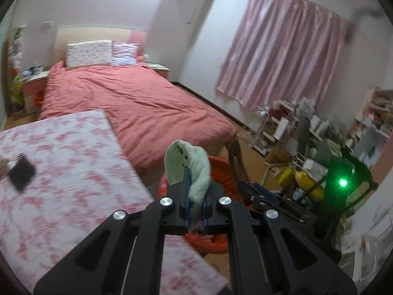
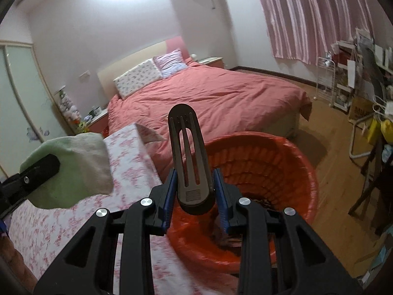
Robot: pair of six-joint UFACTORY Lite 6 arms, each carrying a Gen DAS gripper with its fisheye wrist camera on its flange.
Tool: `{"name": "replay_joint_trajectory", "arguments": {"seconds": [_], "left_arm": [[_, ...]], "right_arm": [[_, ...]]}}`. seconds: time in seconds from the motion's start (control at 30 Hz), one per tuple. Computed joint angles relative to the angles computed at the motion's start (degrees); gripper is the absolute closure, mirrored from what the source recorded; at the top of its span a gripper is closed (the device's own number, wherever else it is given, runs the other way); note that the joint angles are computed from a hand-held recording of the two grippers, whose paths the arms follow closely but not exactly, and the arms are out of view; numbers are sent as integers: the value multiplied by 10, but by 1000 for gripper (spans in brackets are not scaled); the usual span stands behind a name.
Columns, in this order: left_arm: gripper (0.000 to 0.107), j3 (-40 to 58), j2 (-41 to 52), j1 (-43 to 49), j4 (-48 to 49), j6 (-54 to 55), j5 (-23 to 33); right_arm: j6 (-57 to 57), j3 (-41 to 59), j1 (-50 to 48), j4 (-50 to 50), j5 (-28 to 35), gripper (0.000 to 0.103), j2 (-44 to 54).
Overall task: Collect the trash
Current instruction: 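Carry mint cloth and hair clip over the orange basket and open both tools, then move both open tools back toward the black mesh pad and white tissue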
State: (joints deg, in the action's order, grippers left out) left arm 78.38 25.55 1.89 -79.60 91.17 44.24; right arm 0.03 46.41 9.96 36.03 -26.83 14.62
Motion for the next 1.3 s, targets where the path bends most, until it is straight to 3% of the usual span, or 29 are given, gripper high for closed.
{"name": "replay_joint_trajectory", "arguments": {"seconds": [0.23, 0.3, 0.33, 0.4, 0.43, 0.57, 0.77, 0.93, 1.3], "left_arm": [[96, 60, 80, -95, 10, -24, -78], [80, 90, 113, -110, 32, -53, -107], [67, 98, 124, -111, 36, -59, -116], [61, 106, 139, -106, 38, -62, -129], [61, 116, 150, -100, 52, -71, -132], [56, 142, 177, -77, 95, -104, -145], [48, 99, 162, -17, 53, -15, -188], [43, 100, 168, 47, 29, 38, -204], [39, 244, 264, 192, 138, -66, -202]], "right_arm": [[146, 6, -77, -158, 0, 72, 35], [169, 8, -88, -185, 5, 71, 40], [172, 13, -90, -185, 3, 66, 51], [174, 8, -93, -187, -2, 49, 54], [167, 4, -91, -177, -7, 45, 54], [149, 4, -79, -149, -4, 45, 61], [98, 15, -69, -108, 11, 44, 62], [7, 42, -26, -18, 26, 44, 69], [-223, 175, 91, 193, 61, 43, 142]]}}
